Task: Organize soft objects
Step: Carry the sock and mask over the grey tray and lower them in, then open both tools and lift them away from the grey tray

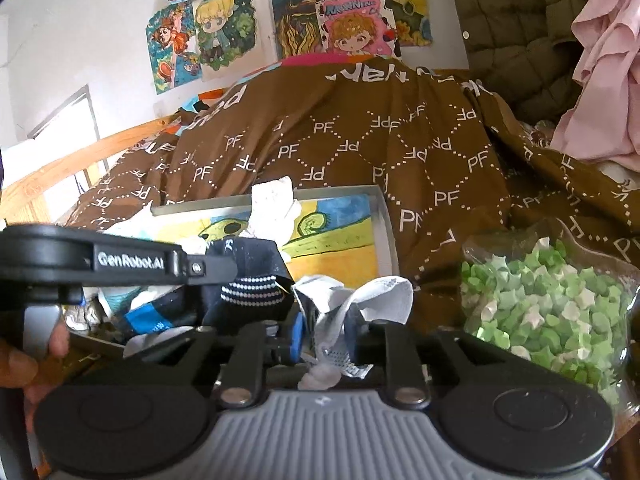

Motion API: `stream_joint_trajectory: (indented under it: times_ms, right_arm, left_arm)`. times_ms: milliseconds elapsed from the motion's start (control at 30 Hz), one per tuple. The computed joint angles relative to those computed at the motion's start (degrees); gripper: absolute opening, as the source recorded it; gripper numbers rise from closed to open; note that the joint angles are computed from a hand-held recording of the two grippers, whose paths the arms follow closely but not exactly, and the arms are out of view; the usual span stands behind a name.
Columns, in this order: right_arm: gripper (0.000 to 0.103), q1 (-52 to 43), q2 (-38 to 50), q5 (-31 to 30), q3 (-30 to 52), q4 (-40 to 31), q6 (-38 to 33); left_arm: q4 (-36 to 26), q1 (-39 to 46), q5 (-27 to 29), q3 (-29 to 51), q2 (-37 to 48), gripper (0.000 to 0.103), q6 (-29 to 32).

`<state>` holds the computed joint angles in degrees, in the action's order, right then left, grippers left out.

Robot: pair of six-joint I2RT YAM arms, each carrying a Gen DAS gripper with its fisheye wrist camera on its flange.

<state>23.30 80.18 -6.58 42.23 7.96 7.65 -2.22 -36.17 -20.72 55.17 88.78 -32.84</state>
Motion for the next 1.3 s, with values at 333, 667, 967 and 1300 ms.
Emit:
stream_joint_trajectory:
  times_ms: [333,667,967,1300]
  right_arm:
    - [0.051,-0.72,-1.6,-0.56,-0.03,-1.83,-0.87]
    - [0.074,-1.63,-5.61,-0.66,-1.2,-3.88,-2.04]
    - [0.089,-4.07,-13.63,-1.14,-3.52,-5.88,0.36]
    - [0.099,-7.99,-24.65,-5.17,-5.98,-9.54,4.66]
  left_arm:
    - [-2.2,-1.13,-1.52,-0.1,-0.4,0.025,-1.07]
    - [-3.13,-3.79,-5.22,-2.36,-4.42,0.05,-2.54]
    - [-6.9,-7.9,-12.2,-4.75,-11.94,0.07,-6.13]
    - [-15.24,-17.47,-24.61,-6.09,-20.15,0.091,-12.23]
